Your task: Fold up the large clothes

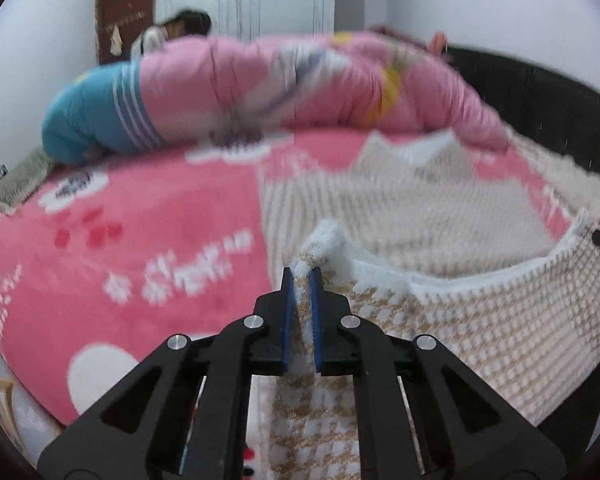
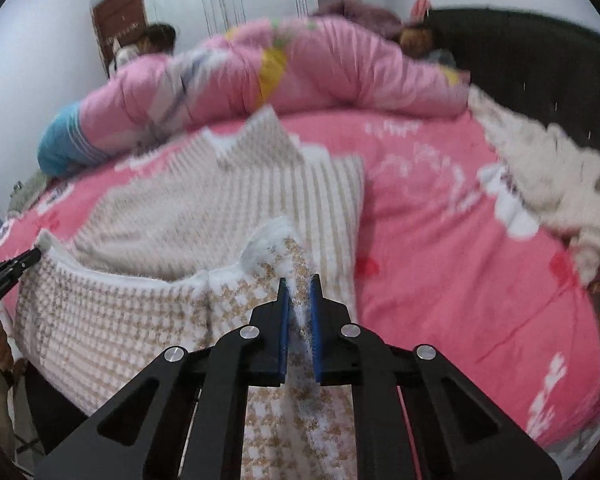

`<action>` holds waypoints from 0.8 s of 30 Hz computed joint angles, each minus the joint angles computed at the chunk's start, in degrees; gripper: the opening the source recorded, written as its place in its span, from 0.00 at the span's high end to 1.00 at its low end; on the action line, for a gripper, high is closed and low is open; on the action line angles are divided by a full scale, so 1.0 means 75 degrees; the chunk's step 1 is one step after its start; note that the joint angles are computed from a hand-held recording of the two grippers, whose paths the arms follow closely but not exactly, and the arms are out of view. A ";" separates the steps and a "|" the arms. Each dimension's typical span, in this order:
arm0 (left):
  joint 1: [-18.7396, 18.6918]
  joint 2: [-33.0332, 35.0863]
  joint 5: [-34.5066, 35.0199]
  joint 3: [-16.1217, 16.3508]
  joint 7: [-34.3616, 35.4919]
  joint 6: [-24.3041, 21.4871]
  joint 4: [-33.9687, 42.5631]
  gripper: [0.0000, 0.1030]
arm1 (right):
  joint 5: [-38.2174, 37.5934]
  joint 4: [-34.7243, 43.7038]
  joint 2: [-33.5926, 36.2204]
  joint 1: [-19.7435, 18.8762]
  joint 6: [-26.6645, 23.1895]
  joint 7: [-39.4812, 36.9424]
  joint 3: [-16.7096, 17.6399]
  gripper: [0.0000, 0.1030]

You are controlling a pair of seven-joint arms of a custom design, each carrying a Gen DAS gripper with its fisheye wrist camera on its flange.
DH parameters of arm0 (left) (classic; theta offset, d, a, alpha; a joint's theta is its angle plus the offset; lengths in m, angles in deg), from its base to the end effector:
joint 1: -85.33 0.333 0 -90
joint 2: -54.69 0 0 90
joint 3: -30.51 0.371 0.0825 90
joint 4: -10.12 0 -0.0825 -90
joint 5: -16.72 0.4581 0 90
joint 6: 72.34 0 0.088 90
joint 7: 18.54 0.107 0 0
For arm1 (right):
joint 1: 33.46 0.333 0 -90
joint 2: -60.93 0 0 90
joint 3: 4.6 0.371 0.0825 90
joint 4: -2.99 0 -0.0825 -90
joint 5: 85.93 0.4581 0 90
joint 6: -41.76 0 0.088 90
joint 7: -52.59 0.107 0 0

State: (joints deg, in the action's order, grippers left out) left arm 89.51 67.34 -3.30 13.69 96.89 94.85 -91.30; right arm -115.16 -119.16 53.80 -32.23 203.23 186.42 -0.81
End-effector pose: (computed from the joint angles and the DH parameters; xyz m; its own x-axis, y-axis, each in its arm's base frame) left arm 0.7391 -0.1231 0.5732 -0.3288 -0.9441 0.0237 -0.5491 0.1707 -0.8181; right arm 0.6168 0.0801 0.5764 -0.2090 -0.9729 -0.0991 -0.6241 0.2107 -0.7524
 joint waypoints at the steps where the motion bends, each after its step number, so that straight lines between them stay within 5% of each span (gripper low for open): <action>1: -0.0051 0.0051 0.0085 0.0049 -0.0086 0.0127 0.0073 0.92 | -0.0094 0.0096 0.0068 -0.0034 0.0003 0.0061 0.0005 0.91; 4: -0.0389 0.0527 0.0985 0.0439 -0.0897 -0.0122 0.0533 0.92 | 0.0180 0.0369 0.0503 0.0016 0.0029 -0.0125 -0.0159 0.91; 8: -0.0620 0.1007 0.2043 0.0735 -0.1712 -0.0916 0.0753 0.92 | 0.1207 0.0701 0.1309 0.0352 -0.0851 -0.1086 -0.0438 0.91; 11: -0.0401 0.0966 0.2114 0.0522 -0.1672 -0.0631 0.0504 0.91 | 0.1346 0.0529 0.1215 0.0550 -0.0664 -0.1130 -0.0649 0.84; 13: -0.0342 0.0959 0.2173 0.0461 -0.1717 -0.0641 0.0516 0.91 | 0.1230 0.0467 0.1010 0.0592 -0.0701 -0.0871 -0.0714 0.70; 17: -0.0256 0.0978 0.2207 0.0370 -0.1723 -0.0643 0.0542 0.91 | 0.0995 0.0124 0.0429 0.0546 -0.0191 -0.0487 -0.0606 0.67; 21: -0.0209 0.0980 0.2203 0.0322 -0.1727 -0.0654 0.0530 0.91 | 0.4143 0.0136 0.0580 0.0954 0.0601 -0.3450 -0.0512 0.66; 24: -0.0133 0.0992 0.2086 0.0250 -0.1672 -0.0705 0.0556 0.89 | 0.5327 0.0920 0.1455 0.1255 -0.0147 -0.4732 -0.0453 0.66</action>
